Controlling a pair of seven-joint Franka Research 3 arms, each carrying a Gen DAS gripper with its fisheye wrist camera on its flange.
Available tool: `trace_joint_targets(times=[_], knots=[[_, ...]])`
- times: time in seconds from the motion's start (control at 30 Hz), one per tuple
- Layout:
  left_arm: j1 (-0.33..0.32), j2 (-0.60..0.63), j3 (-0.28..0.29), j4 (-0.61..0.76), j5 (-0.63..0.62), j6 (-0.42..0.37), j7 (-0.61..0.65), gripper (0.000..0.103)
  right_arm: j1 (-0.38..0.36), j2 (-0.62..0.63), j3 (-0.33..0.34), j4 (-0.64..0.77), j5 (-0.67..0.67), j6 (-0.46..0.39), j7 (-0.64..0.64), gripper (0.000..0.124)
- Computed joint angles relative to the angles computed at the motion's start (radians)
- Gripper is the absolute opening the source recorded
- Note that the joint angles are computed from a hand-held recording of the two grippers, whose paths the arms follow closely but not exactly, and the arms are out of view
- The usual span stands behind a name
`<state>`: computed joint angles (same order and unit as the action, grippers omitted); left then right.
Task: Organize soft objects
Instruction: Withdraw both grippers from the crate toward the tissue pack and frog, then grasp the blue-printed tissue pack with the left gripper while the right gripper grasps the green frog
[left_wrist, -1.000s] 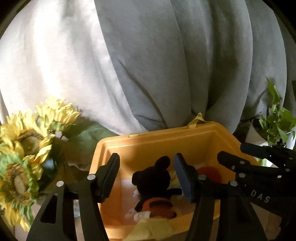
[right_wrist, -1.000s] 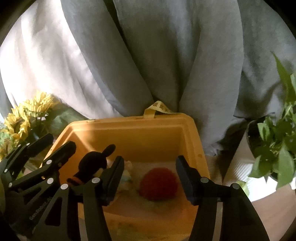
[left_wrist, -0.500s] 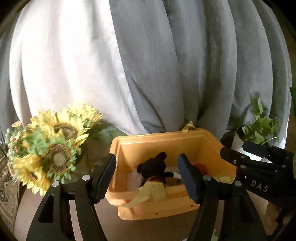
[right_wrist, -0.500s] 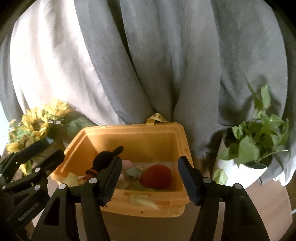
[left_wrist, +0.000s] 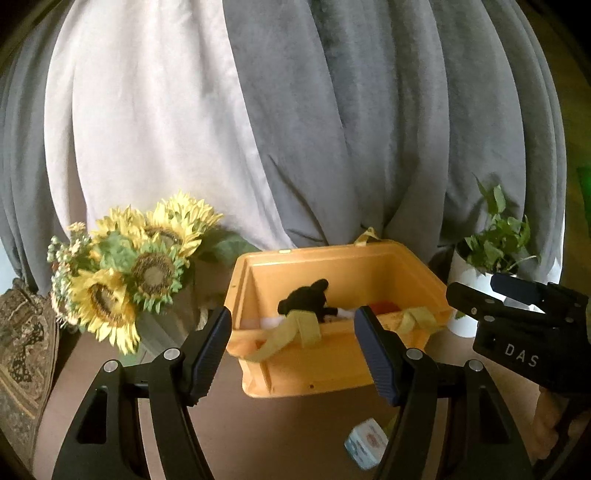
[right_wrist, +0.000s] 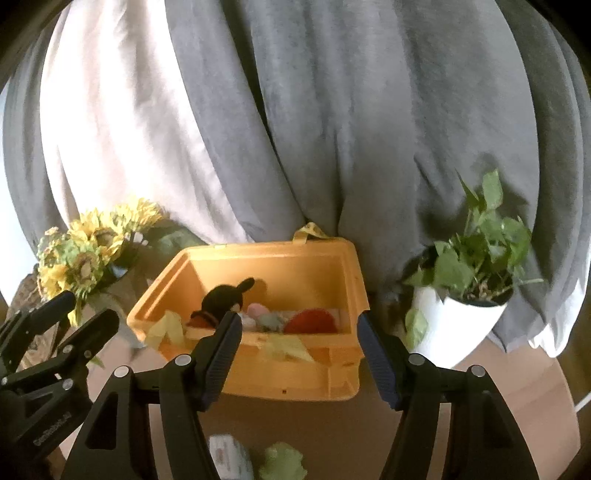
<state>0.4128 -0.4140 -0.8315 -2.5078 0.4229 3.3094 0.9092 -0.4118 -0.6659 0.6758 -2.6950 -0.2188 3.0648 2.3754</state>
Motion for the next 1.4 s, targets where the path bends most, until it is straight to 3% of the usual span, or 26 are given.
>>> trace_joint_targets(times=[0.43, 0.7, 0.97, 1.4], knots=[[-0.143, -0.125, 0.082, -0.112, 0.011, -0.065, -0.116, 0.068, 0.173, -0.064, -0.121, -0.110, 0.047, -0.013, -0.064, 0.066], [-0.204, -0.178, 0.102, -0.155, 0.066, -0.118, -0.210, 0.068, 0.260, -0.072, -0.182, -0.161, 0.093, 0.001, -0.135, 0.066], [-0.213, -0.184, 0.066, -0.156, 0.140, -0.170, -0.314, 0.068, 0.336, -0.047, -0.257, -0.201, 0.152, 0.021, -0.225, 0.066], [-0.193, -0.087, 0.002, -0.128, 0.299, -0.218, -0.479, 0.068, 0.436, 0.049, -0.354, -0.207, 0.247, 0.040, -0.362, 0.064]])
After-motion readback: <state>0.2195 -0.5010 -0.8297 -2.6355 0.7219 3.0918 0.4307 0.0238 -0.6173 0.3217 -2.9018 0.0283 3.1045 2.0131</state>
